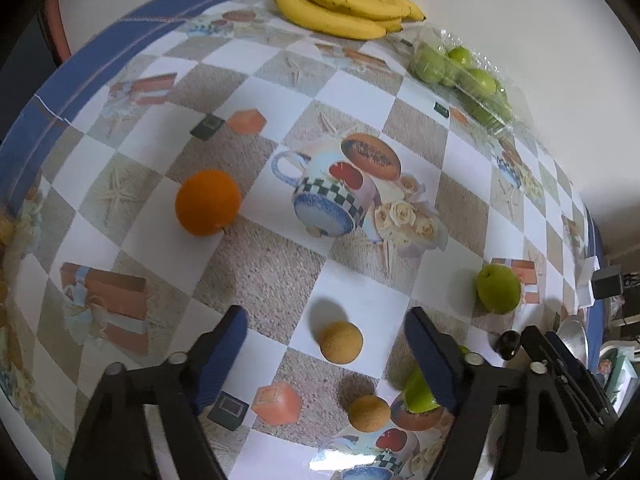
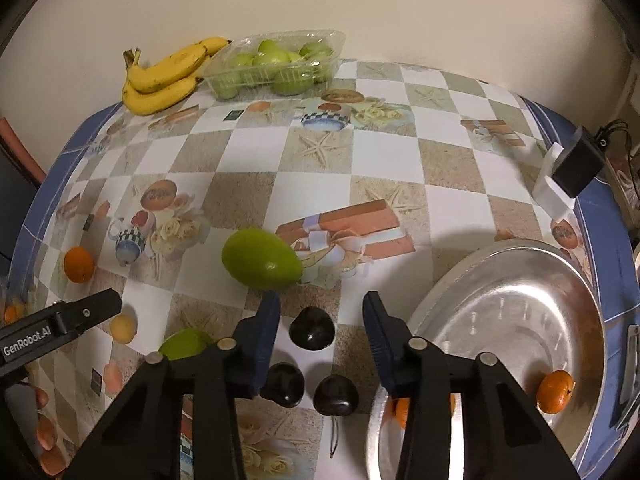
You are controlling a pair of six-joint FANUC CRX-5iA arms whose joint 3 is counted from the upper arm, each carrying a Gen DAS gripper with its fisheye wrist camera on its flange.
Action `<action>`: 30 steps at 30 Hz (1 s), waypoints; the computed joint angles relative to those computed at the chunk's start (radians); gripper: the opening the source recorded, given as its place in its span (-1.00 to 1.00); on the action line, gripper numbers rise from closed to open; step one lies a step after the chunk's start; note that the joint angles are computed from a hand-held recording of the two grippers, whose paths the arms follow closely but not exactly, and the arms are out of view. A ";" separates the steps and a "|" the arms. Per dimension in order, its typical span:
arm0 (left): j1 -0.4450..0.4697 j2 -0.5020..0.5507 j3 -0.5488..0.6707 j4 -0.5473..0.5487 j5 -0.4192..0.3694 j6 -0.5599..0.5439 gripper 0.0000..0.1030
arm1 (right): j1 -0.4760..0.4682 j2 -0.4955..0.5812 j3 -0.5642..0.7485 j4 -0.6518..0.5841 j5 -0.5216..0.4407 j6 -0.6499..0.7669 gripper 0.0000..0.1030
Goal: Organize fruits
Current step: 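Grasp a small yellow round fruit with the left tool while the right tool grasps a black plum, then carry the yellow fruit and the black plum over the steel bowl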
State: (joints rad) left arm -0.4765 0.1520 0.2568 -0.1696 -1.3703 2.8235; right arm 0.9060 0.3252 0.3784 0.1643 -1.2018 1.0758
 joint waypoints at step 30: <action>0.033 0.005 -0.045 0.075 0.055 -0.020 -0.48 | 0.008 0.026 -0.008 -0.017 -0.013 0.017 -0.45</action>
State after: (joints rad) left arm -0.4436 0.1566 0.2115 -0.0944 -1.3156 2.8032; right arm 0.9145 0.3514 0.3700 0.1469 -1.2145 1.0931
